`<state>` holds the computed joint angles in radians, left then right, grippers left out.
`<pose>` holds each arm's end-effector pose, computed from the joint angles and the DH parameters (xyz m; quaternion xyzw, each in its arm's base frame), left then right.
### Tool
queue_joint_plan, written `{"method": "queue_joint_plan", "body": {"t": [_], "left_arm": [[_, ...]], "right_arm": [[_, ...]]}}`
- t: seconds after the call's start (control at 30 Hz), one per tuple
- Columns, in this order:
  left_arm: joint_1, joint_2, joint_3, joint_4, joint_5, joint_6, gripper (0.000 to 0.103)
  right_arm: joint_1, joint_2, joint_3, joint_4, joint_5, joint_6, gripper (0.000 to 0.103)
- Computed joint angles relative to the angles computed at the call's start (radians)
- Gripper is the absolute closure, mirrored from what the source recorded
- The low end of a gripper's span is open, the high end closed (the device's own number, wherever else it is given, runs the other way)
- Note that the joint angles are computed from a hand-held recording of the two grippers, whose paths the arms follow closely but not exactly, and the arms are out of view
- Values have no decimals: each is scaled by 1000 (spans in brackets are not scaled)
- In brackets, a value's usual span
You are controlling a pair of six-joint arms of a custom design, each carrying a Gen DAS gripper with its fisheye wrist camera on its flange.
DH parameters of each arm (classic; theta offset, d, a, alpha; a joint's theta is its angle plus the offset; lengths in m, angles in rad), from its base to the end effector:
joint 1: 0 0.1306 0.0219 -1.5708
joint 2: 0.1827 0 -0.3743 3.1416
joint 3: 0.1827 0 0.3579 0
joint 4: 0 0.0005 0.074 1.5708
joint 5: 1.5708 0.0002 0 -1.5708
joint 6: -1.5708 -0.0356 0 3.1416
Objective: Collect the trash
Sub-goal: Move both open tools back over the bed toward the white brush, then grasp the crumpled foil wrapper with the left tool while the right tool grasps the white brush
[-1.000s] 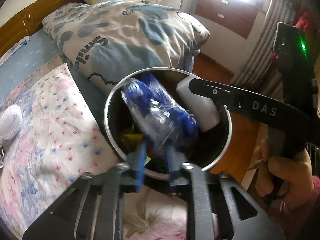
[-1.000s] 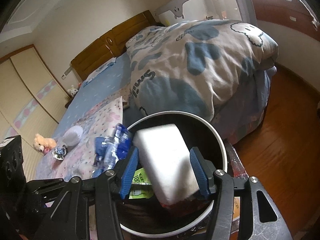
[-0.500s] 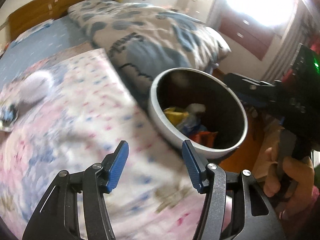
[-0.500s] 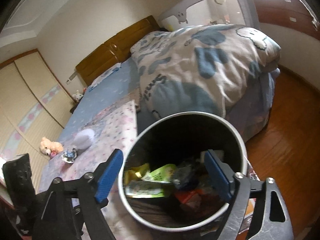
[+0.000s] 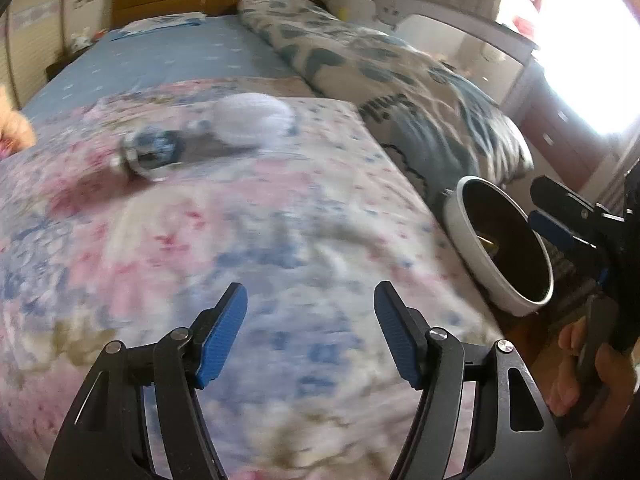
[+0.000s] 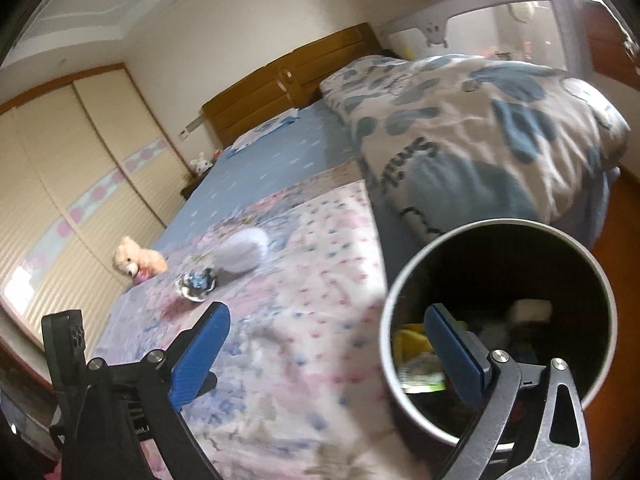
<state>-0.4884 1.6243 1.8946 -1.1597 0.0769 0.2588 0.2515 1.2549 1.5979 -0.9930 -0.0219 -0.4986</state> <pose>0.4605 -0.2484 0.5049 0.1207 0.9342 -0.1556 0.2976 0.3838 0.0989 0.5555 0.1056 0.8896 0.1719 0.4098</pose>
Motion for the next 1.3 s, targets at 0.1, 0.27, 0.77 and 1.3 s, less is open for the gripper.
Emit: {"method": "queue_joint_plan", "body": {"t": [0.1, 0.27, 0.77, 1.3], "left_arm": [[33, -16, -23, 8, 0, 11, 35], [79, -24, -37, 16, -2, 13, 34], [186, 52, 45, -7, -4, 17, 34], [230, 245, 316, -72, -4, -17, 34]], "right_arm": [[37, 33, 20, 7, 7, 4, 4], [84, 92, 61, 16, 21, 12, 4], [136, 265, 197, 5, 35, 45, 5], [114, 487, 435, -12, -60, 45, 5]]}}
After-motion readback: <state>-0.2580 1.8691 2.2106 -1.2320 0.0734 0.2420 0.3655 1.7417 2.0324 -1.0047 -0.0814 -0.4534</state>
